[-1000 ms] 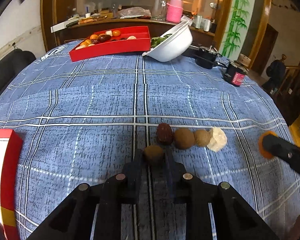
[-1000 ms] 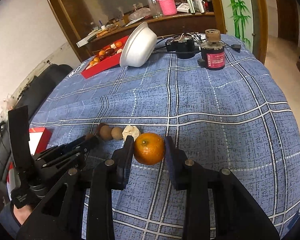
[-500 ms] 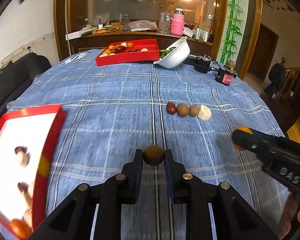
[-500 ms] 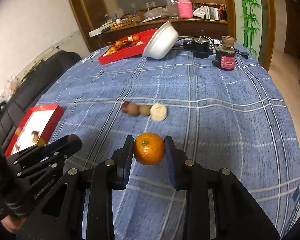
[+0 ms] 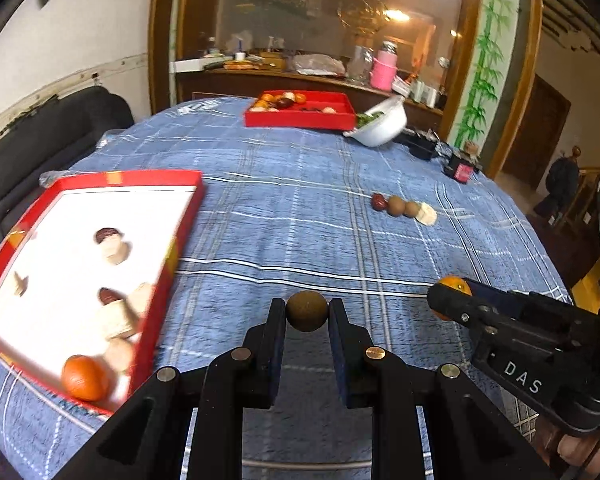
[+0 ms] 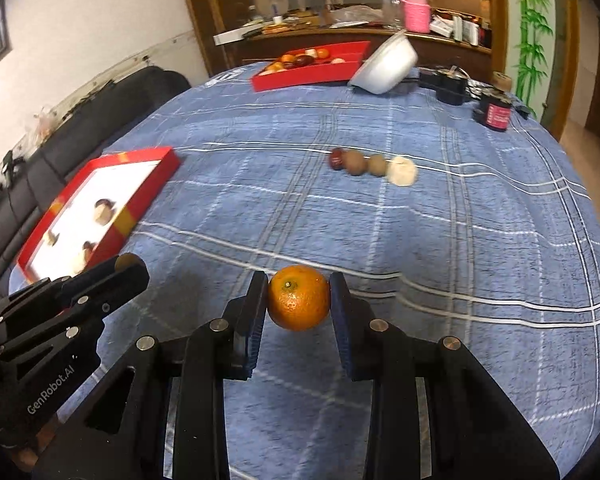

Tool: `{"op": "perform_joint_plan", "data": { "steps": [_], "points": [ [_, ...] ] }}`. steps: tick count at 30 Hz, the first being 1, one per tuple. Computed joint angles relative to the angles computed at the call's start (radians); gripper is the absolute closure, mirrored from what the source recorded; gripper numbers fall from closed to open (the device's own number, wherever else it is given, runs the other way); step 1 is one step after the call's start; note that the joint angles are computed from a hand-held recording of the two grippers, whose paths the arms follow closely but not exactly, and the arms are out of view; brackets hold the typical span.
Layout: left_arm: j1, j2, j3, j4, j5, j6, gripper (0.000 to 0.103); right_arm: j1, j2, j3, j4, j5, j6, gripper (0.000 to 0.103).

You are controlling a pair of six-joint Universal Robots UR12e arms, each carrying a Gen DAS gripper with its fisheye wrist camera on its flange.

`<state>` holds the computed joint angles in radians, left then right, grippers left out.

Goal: Organize fruits
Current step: 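Carry the orange and brown fruit over the red tray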

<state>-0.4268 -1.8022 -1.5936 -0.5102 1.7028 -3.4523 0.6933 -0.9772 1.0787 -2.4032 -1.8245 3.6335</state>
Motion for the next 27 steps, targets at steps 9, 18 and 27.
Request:
{"op": "perform_joint_plan", "data": {
  "steps": [9, 18, 27],
  "points": [
    [0.035, 0.065, -0.076, 0.064, 0.010, -0.058, 0.083, 0.026, 0.013, -0.028, -0.039, 0.012, -0.061, 0.073],
    [0.057, 0.090, -0.107, 0.071, 0.045, -0.097, 0.083, 0.037, 0.039, -0.069, -0.050, 0.048, -0.104, 0.073],
    [0.074, 0.099, -0.117, 0.063, 0.085, -0.122, 0.083, 0.041, 0.077, -0.132, -0.022, 0.081, -0.135, 0.073]
  ]
}}
